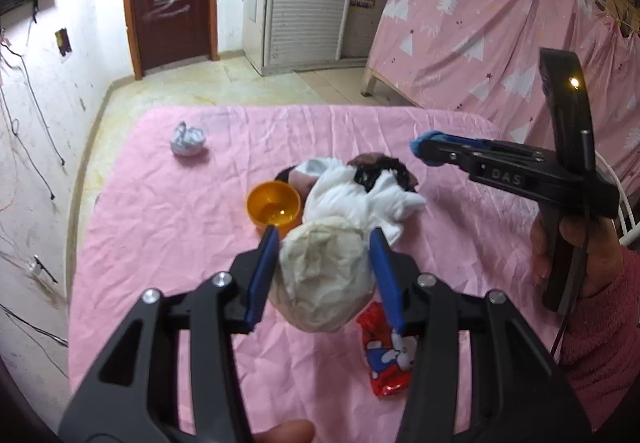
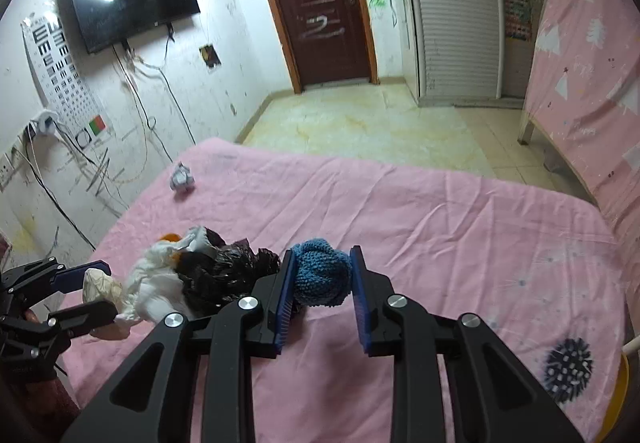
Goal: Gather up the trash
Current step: 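Grasp the white paper ball with the left tool while the right tool grasps the blue yarn ball, then carry both balls over the yellow bucket and open both tools to drop them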
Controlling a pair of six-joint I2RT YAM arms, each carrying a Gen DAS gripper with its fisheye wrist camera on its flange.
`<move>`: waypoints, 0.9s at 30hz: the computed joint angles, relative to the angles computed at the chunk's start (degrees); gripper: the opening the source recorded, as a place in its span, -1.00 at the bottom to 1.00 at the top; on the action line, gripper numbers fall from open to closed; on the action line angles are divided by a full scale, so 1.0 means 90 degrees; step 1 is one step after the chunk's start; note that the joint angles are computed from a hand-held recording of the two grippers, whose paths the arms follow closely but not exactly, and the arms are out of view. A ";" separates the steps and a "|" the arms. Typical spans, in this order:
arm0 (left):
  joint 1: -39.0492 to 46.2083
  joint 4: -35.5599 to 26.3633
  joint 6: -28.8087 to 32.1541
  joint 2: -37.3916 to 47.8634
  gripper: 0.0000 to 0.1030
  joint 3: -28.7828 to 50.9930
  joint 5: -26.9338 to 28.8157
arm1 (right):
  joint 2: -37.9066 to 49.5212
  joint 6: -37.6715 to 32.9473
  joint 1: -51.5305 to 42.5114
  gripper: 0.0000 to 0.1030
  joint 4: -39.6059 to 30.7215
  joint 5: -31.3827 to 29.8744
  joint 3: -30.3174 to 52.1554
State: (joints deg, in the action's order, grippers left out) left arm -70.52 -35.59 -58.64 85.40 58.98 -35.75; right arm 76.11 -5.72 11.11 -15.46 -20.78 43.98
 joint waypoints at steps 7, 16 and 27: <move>-0.0385 -0.0684 -0.0204 0.0388 -0.13 0.0846 -0.0431 | -0.0992 -0.0203 -0.0888 -0.61 -0.0255 -0.0707 -0.0380; -0.0614 -0.0819 0.0437 0.1524 -0.13 0.2521 -0.0590 | -0.1752 -0.1111 -0.3609 -0.60 -0.1000 -0.2448 -0.0492; -0.0614 -0.1104 0.1293 0.3333 -0.13 0.5057 -0.0197 | -0.0630 -0.3071 -0.6828 -0.60 -0.2190 -0.4080 0.0231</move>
